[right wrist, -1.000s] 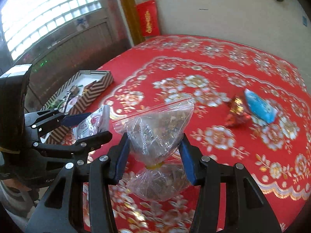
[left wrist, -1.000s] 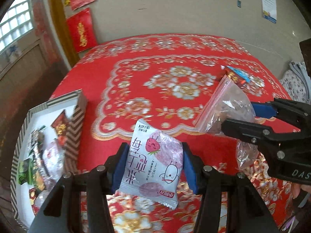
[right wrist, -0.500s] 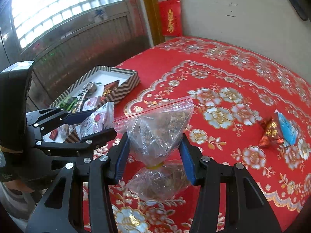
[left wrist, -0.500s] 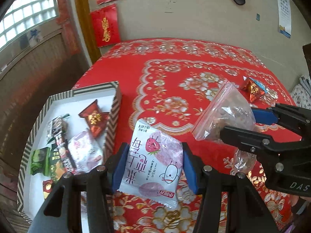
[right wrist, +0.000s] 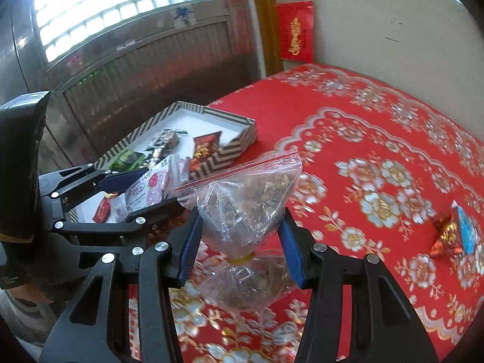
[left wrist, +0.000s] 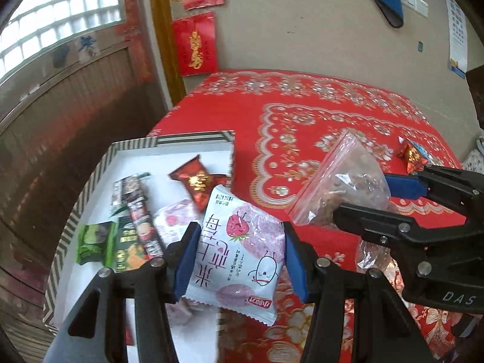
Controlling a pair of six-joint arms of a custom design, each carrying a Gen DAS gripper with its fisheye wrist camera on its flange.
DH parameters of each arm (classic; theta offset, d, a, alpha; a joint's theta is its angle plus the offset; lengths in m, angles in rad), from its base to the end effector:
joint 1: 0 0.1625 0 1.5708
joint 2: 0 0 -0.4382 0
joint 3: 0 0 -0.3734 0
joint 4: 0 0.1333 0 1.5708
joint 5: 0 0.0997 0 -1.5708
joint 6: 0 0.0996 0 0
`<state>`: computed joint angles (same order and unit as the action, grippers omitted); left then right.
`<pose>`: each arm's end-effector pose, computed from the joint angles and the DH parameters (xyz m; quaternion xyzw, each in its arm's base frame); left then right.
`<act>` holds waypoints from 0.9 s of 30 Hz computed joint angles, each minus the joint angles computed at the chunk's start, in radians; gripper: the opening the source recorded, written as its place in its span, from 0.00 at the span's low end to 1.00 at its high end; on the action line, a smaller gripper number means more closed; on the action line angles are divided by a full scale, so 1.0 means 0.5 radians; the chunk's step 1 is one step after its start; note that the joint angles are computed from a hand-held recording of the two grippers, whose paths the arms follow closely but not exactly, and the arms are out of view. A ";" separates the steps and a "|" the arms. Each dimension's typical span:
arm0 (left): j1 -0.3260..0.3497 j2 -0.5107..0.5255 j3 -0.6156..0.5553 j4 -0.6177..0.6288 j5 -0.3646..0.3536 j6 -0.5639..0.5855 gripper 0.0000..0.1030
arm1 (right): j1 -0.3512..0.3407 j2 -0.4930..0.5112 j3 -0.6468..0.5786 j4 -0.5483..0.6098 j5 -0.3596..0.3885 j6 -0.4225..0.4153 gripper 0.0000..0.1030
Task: Organize snacks
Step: 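Carry the biscuit pack and zip bag over the white tray with both tools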
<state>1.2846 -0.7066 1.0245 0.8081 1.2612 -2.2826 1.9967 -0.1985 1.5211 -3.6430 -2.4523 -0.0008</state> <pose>-0.0233 -0.6590 0.2018 0.4936 0.8284 -0.1666 0.2058 0.3148 -0.5572 -0.0915 0.0256 -0.8556 0.4074 0.3182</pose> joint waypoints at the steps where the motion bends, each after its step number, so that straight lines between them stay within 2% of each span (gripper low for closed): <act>1: 0.008 0.002 -0.022 0.006 0.000 -0.003 0.54 | 0.003 0.009 -0.030 0.023 0.010 -0.010 0.48; 15: 0.144 0.102 -0.464 0.152 -0.041 -0.057 0.54 | 0.015 0.179 -0.566 0.440 0.168 -0.163 0.48; 20: 0.200 0.186 -0.672 0.248 -0.080 -0.084 0.54 | -0.004 0.254 -0.789 0.625 0.241 -0.181 0.48; 27: 0.245 0.251 -0.802 0.311 -0.124 -0.097 0.54 | -0.062 0.398 -1.153 0.952 0.292 -0.154 0.48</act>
